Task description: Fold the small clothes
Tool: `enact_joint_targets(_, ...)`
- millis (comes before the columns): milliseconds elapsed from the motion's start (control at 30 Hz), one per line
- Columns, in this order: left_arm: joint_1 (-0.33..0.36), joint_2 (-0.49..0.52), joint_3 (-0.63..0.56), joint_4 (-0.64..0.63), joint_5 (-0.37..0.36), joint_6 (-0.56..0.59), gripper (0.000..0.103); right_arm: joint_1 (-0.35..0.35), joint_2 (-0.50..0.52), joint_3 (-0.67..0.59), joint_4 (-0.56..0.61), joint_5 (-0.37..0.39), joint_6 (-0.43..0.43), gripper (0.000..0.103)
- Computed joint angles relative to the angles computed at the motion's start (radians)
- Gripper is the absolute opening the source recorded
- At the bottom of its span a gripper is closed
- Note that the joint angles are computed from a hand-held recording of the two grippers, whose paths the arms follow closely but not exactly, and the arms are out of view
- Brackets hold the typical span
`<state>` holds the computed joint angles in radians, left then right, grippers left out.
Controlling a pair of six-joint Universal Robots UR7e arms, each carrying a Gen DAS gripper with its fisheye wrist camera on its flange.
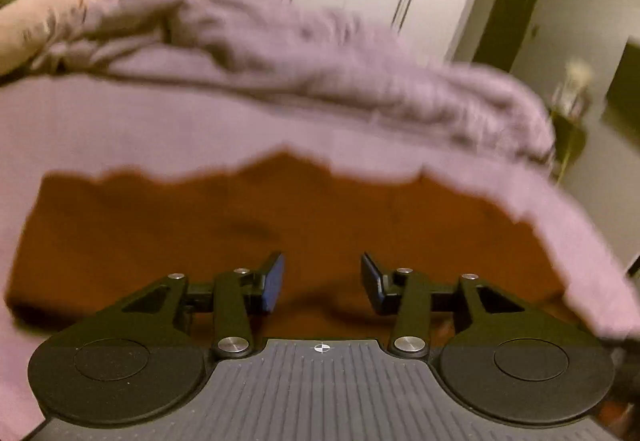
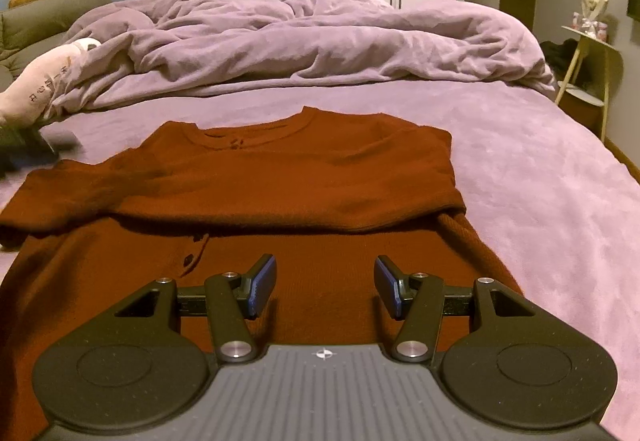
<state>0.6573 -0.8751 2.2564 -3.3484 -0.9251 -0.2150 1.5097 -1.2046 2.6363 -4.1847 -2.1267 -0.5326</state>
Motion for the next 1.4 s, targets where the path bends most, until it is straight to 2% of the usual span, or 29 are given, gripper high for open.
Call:
enact_joint_targets(67, 0.007, -0.003, 0.023, 0.013, 0.031, -0.014, 0.052, -0.016, -0.046, 0.001, 0.063, 0.051, 0.001, 0.054)
enact_joint_targets(233, 0.003, -0.085, 0.098, 0.069, 0.149, -0.084, 0.065, -0.033, -0.121, -0.063, 0.333, 0.210, 0.070, 0.054)
enact_joint_targets(333, 0.032, -0.114, 0.110, 0.108, 0.186, -0.103, 0.066, -0.023, -0.085, -0.143, 0.464, 0.314, 0.110, 0.054)
enact_joint_targets(400, 0.041, -0.119, 0.117, 0.108, 0.203, -0.116, 0.066, -0.011, -0.040, -0.203, 0.524, 0.340, 0.134, 0.053)
enact_joint_targets(467, 0.057, -0.116, 0.117, 0.085, 0.203, -0.113, 0.066, -0.009, -0.004, -0.263, 0.584, 0.356, 0.195, 0.043)
enact_joint_targets(567, 0.079, -0.117, 0.118, 0.072, 0.195, -0.109, 0.066, -0.032, 0.013, -0.327, 0.709, 0.394, 0.317, 0.043)
enact_joint_targets(633, 0.079, -0.107, 0.120, 0.052, 0.200, -0.090, 0.067, -0.045, 0.026, -0.351, 0.769, 0.420, 0.362, 0.043)
enact_joint_targets(733, 0.084, -0.096, 0.116, 0.040, 0.200, -0.066, 0.068, -0.041, 0.065, -0.373, 0.748, 0.434, 0.379, 0.041)
enact_joint_targets(800, 0.085, -0.096, 0.112, 0.046, 0.200, -0.069, 0.068, -0.035, 0.081, -0.394, 0.763, 0.440, 0.404, 0.014)
enact_joint_targets(867, 0.088, -0.104, 0.108, 0.058, 0.197, -0.077, 0.068, -0.025, 0.090, -0.397, 0.738, 0.433, 0.399, 0.009)
enact_joint_targets(1000, 0.096, -0.114, 0.088, 0.104, 0.239, -0.112, 0.067, 0.022, 0.075, -0.345, 0.518, 0.360, 0.234, 0.008)
enact_joint_targets(1033, 0.101, -0.115, 0.080, 0.109, 0.237, -0.117, 0.064, 0.027, 0.066, -0.326, 0.443, 0.328, 0.181, 0.008)
enact_joint_targets(1133, 0.106, -0.093, 0.043, 0.134, 0.243, -0.125, 0.060, 0.021, 0.057, -0.292, 0.250, 0.196, 0.021, 0.008)
enact_joint_targets(1200, 0.108, -0.069, 0.015, 0.160, 0.250, -0.121, 0.061, -0.008, 0.067, -0.295, 0.162, 0.102, -0.075, 0.008)
enact_joint_targets(1233, 0.111, -0.059, 0.005, 0.162, 0.241, -0.122, 0.058, -0.034, 0.056, -0.294, 0.160, 0.088, -0.081, 0.008)
enact_joint_targets(1300, 0.104, -0.037, -0.008, 0.165, 0.256, -0.119, 0.058, -0.100, 0.007, -0.285, 0.241, 0.099, -0.010, 0.007)
enact_joint_targets(1367, 0.098, -0.023, -0.015, 0.163, 0.273, -0.098, 0.057, -0.161, -0.055, -0.273, 0.372, 0.143, 0.086, 0.006)
enact_joint_targets(1400, 0.098, -0.022, -0.018, 0.168, 0.275, -0.095, 0.057, -0.194, -0.085, -0.260, 0.412, 0.188, 0.127, 0.007)
